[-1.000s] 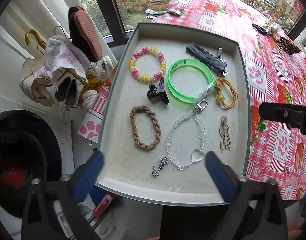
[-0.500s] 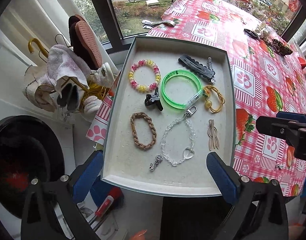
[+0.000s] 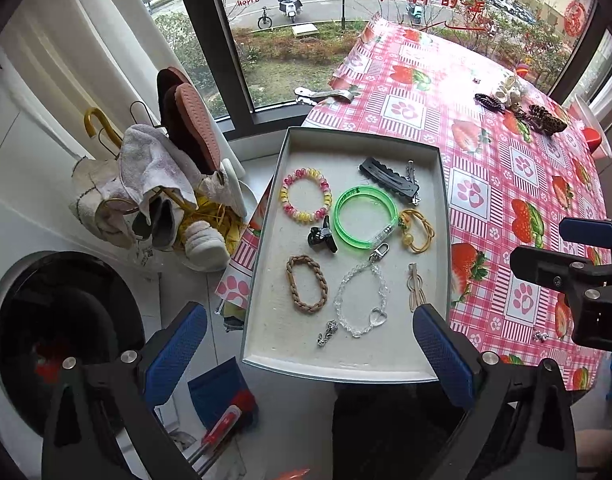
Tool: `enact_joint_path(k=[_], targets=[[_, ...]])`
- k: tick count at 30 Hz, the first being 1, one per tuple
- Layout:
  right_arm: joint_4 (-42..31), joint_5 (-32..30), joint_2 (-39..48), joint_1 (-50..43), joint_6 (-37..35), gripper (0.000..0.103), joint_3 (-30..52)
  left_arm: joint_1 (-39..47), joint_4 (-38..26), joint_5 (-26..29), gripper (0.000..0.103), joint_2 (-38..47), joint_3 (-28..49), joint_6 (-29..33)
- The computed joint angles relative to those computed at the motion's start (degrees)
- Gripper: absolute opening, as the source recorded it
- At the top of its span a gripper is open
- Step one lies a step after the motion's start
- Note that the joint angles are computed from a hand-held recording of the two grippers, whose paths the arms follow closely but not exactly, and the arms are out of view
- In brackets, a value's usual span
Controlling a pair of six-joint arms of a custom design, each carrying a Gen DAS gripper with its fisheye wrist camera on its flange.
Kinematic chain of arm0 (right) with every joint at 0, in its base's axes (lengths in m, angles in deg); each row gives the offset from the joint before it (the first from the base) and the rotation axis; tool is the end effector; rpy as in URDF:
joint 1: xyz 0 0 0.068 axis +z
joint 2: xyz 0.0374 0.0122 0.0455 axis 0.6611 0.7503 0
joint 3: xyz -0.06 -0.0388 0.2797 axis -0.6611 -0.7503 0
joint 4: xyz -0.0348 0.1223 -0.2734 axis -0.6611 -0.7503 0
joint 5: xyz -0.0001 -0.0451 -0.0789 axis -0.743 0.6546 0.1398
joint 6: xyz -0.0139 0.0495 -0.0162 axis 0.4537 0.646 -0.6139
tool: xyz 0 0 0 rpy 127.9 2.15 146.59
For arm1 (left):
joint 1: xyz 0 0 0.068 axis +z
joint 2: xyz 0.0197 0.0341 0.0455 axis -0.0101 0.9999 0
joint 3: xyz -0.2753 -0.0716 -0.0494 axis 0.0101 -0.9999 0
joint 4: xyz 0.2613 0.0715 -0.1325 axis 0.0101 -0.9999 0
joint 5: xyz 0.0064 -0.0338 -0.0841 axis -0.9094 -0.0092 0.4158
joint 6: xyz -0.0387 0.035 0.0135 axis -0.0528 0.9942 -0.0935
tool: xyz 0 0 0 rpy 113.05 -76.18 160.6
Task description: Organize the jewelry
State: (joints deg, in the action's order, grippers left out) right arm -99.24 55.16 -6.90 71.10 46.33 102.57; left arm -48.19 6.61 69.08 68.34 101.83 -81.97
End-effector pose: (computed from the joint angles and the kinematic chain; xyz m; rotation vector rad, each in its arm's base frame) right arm 0.2311 0.1293 0.2697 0.1008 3.0751 -0.0486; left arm 0.1369 -0.1362 0.2815 0.3887 2.7407 0.0502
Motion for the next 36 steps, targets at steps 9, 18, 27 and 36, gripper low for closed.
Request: enact_joint_path(k=[9,18,27,36], targets=[[-3.5,1.3,-0.7,2.0,1.5,0.084,4.0,-1.0,-5.6,2.0,0.103,-0.7,3.6,0.2],[-9.0,4.5,0.3,4.9,3.0,0.103,10.4,-0.9,-11.1,2.3,0.103,-3.1,7.1,-1.2],[-13.4,10.1,1.2,8.1,3.8,0.103,15.3,-4.8,-14.9,0.1,0.103,-2.9,9.9,-5.3],[-13.3,9.6,1.3,8.1,2.1,0.103,16.0,-7.9,-16.2,-2.2,0.103,-2.1,10.7,-8.2]])
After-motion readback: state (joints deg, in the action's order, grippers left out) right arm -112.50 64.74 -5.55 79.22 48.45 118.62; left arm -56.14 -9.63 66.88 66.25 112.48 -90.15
